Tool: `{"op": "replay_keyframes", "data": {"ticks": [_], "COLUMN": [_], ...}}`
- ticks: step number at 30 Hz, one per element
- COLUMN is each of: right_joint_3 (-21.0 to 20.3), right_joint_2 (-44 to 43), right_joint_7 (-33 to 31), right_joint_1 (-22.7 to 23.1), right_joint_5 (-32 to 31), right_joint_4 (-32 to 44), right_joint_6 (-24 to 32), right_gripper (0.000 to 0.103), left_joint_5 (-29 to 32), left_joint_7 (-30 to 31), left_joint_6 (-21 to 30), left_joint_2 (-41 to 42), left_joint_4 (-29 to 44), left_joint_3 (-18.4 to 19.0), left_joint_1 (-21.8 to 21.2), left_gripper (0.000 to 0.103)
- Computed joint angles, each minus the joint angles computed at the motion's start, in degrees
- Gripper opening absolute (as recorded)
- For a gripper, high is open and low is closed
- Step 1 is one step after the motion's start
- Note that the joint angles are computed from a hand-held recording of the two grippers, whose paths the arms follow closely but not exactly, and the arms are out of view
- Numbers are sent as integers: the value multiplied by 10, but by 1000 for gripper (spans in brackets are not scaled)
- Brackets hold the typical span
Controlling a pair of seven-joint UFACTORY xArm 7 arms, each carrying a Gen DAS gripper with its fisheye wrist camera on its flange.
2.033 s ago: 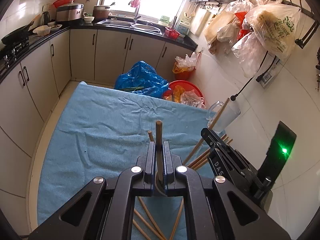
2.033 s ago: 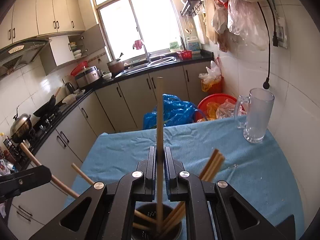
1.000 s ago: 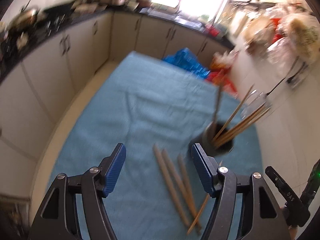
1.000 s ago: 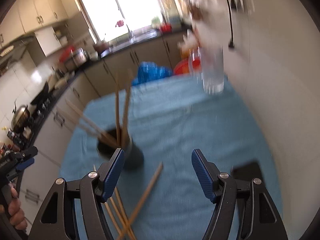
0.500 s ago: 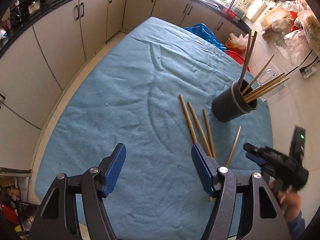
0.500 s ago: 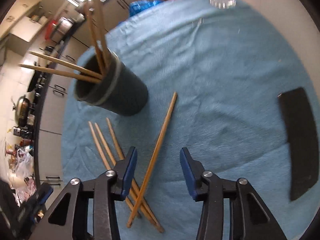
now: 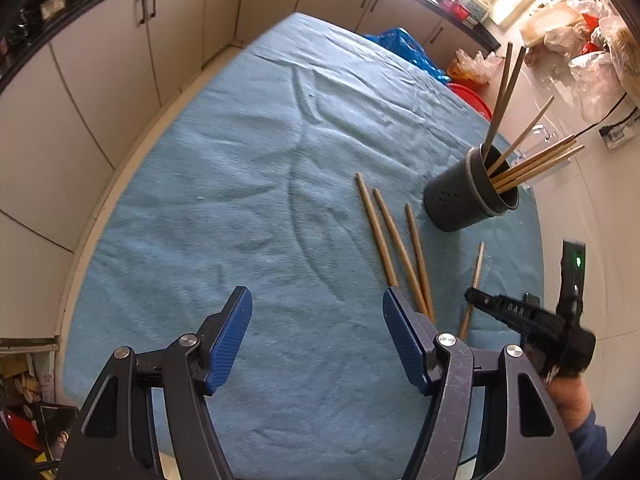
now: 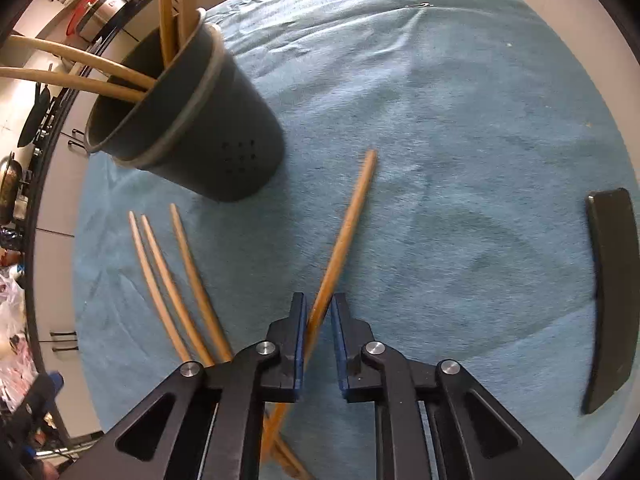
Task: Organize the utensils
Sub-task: 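Grasp a wooden chopstick on the towel with the right gripper while the left gripper approaches another, then close the left gripper on a chopstick while the right gripper holds its own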
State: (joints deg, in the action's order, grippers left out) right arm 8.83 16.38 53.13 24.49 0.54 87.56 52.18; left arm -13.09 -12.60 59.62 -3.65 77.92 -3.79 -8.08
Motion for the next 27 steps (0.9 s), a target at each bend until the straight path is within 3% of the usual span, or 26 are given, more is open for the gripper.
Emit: {"op": "replay_keyframes", "data": {"ticks": [7, 12, 13, 20, 24, 27], "right_joint_3": [-2, 4, 5, 7, 7, 8], "right_joint_2": [-89, -143, -149, -190, -191, -182], "right_joint_7": [-6, -14, -16, -48, -55, -51], "right_joint_1": [-16, -33, -36, -47, -55, -55], "right_joint_5": [-11, 21, 26, 60, 57, 48], "right_joint_4": [-106, -178, -186, -234, -226, -214], "right_joint_6": [19, -14, -19, -33, -24, -21], "right_gripper": [8, 8, 8, 8, 8, 8], "left_joint_5": [-22, -7, -1, 27, 43, 53], "left_joint_7": [-21, -63, -71, -90, -97, -91], "left_joint_6": [51, 100, 115, 147, 164, 152], "left_joint_2": [111, 207, 230, 300, 327, 323], "left_joint_4": [107, 213, 241, 328, 357, 347], "left_joint_3": [-9, -15, -16, -21, -20, -18], "left_joint_1": [-6, -14, -17, -37, -48, -52], "left_gripper": [64, 41, 41, 35, 17, 14]}}
